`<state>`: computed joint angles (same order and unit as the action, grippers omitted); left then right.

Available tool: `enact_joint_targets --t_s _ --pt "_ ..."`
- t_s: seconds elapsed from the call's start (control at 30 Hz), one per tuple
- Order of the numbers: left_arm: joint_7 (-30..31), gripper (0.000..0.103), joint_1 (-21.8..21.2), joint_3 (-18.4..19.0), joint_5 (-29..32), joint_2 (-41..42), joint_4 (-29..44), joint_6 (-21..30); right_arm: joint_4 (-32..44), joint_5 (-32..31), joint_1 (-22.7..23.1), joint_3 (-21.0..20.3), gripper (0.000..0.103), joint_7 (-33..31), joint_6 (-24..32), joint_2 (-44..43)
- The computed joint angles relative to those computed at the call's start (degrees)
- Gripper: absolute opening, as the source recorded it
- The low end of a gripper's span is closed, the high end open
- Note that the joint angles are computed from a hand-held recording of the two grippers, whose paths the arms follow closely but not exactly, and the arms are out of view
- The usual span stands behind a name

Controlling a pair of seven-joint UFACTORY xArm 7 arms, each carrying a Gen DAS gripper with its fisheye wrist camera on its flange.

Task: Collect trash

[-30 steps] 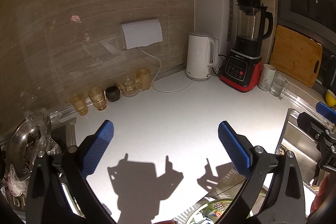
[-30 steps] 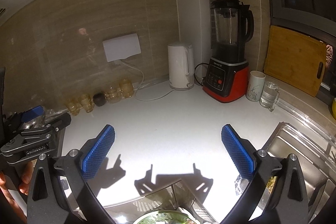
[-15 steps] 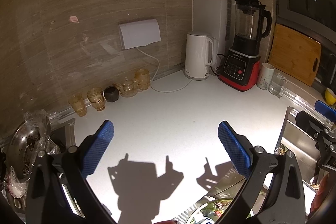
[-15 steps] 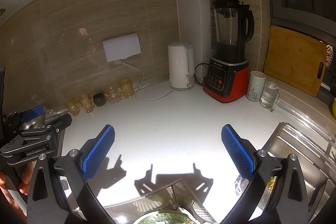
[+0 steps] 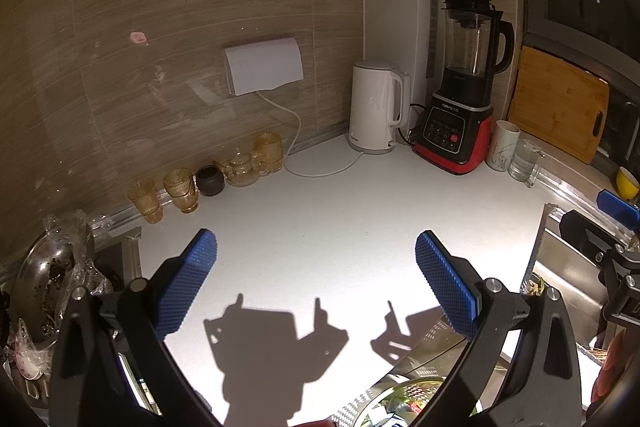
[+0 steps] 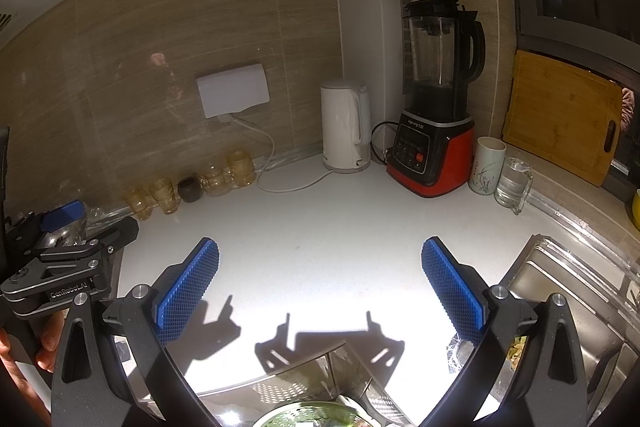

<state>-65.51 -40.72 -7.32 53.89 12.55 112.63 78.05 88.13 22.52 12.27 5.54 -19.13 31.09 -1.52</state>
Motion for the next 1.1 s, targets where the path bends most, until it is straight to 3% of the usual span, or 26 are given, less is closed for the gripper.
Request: enact_joint_targets --t_s 1.1 --pt "0.1 0.095 0.3 0.0 -0.8 0.0 -0.1 -0.6 0.2 -0.3 0.0 0.1 0.101 0.0 0.5 0.0"
